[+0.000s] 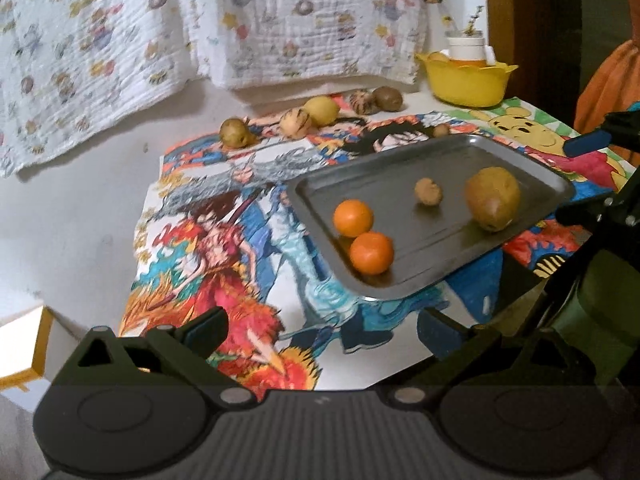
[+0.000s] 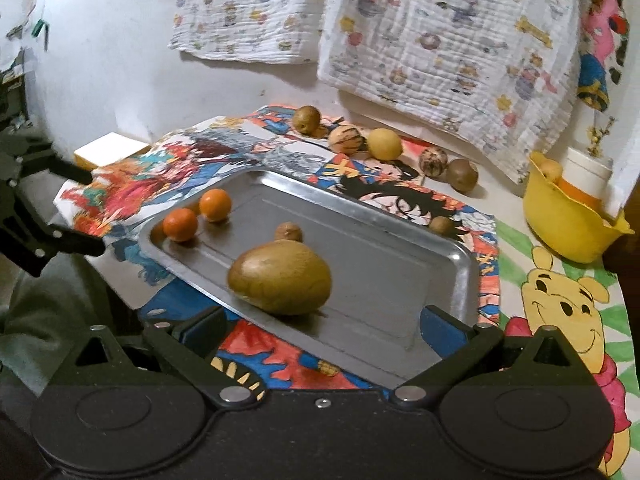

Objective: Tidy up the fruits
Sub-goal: 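Lift both tools away from the tray, then reach the right tool to a small brown fruit while the left approaches the striped fruit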

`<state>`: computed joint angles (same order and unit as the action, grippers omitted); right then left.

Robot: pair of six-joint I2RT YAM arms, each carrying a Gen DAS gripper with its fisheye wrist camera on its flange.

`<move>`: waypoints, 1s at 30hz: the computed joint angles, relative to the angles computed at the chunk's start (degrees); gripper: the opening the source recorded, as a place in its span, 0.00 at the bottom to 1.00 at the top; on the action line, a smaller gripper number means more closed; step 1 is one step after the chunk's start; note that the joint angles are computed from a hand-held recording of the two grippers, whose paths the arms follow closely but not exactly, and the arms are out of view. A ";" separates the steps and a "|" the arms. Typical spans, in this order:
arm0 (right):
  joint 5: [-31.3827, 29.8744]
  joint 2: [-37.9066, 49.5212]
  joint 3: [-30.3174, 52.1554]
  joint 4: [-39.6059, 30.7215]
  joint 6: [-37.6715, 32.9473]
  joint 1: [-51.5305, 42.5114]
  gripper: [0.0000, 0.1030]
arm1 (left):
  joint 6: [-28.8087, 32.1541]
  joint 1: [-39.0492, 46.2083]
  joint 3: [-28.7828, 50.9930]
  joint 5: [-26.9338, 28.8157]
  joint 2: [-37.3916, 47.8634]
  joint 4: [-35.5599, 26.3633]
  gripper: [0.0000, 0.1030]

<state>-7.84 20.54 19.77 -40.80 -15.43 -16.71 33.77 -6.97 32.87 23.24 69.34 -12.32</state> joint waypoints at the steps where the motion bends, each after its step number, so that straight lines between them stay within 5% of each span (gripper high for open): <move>1: -1.61 1.00 0.11 0.71 -0.30 -1.86 0.99 | 0.15 0.47 0.56 0.07 0.67 -0.42 1.00; 15: -13.27 12.02 -2.49 19.38 4.05 -14.92 0.99 | -3.51 -0.01 6.92 -4.87 8.99 -1.11 1.00; 24: -14.25 32.05 -0.63 38.00 10.43 -17.99 0.99 | -8.75 -4.24 13.02 -7.58 14.22 1.08 1.00; 30: -13.08 43.04 2.82 44.22 11.63 -17.16 0.97 | -11.67 -9.10 20.24 -8.65 20.87 4.10 1.00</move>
